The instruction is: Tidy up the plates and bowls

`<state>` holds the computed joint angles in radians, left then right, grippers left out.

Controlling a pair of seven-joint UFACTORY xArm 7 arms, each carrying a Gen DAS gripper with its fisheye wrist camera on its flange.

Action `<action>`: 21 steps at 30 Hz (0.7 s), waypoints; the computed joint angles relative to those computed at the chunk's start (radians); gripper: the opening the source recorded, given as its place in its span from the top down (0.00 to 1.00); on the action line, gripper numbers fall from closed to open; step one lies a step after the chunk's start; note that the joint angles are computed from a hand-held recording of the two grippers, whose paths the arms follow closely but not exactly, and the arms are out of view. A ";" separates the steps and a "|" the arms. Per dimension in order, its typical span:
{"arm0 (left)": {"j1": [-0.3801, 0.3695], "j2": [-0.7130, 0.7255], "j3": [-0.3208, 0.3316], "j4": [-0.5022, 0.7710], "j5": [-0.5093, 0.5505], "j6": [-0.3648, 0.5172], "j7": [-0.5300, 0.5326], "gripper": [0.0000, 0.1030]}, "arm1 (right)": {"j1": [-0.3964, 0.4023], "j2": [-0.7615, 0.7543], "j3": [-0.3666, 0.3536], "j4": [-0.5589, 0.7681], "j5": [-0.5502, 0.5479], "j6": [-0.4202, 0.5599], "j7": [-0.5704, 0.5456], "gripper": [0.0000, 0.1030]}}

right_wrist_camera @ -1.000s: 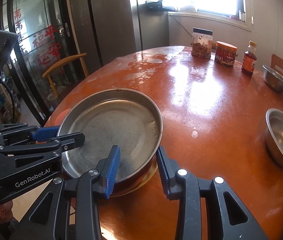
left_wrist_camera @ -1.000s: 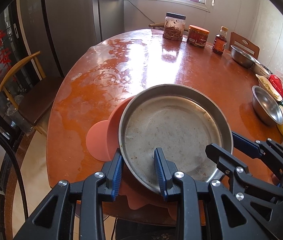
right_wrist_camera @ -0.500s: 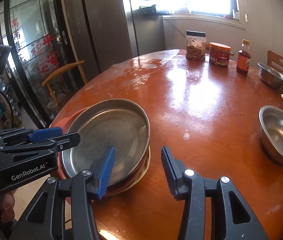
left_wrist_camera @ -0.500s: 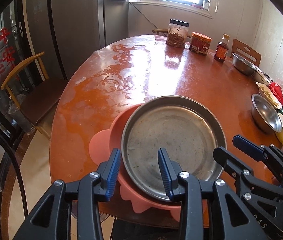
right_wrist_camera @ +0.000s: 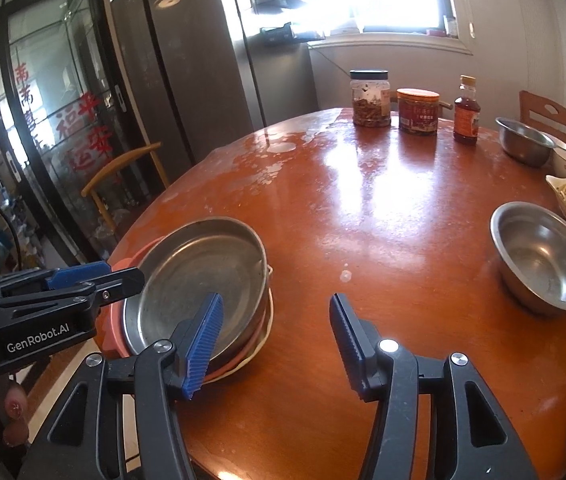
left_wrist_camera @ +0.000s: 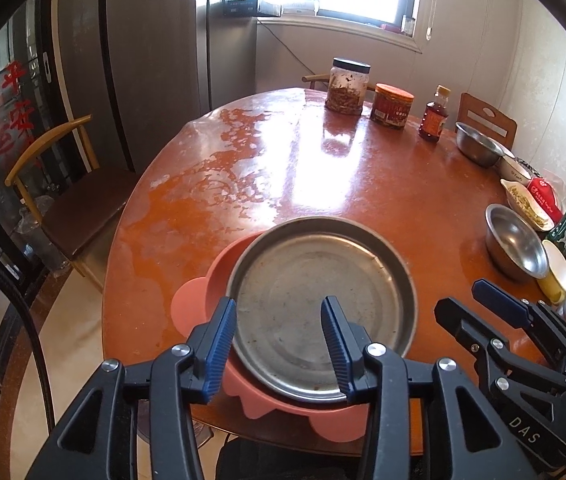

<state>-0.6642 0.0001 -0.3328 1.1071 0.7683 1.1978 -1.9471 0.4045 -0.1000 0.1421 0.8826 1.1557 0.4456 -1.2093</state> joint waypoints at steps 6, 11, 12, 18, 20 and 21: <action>-0.022 0.073 0.008 0.098 0.019 0.025 0.045 0.56 | -0.029 -0.026 -0.033 -0.010 0.042 0.024 -0.024 0.39; -0.057 0.147 0.036 0.192 0.031 0.037 0.090 0.56 | -0.059 -0.040 -0.057 -0.018 0.062 0.032 -0.035 0.38; -0.066 0.166 0.043 0.216 0.035 0.040 0.102 0.56 | -0.066 -0.040 -0.062 -0.017 0.062 0.039 -0.033 0.38; -0.114 0.280 0.098 0.365 0.048 0.052 0.189 0.56 | -0.117 -0.034 -0.092 -0.012 0.060 0.059 -0.004 0.38; -0.128 0.313 0.119 0.410 0.048 0.044 0.214 0.56 | -0.135 -0.028 -0.098 -0.008 0.056 0.064 0.004 0.37; -0.134 0.332 0.129 0.433 0.049 0.035 0.227 0.56 | -0.145 -0.025 -0.103 -0.008 0.052 0.065 0.012 0.37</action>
<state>-0.7981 0.3319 -0.2041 1.5401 0.8171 1.2327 -1.7201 0.2593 -0.1247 0.0395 0.8751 1.2073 0.5105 -1.1974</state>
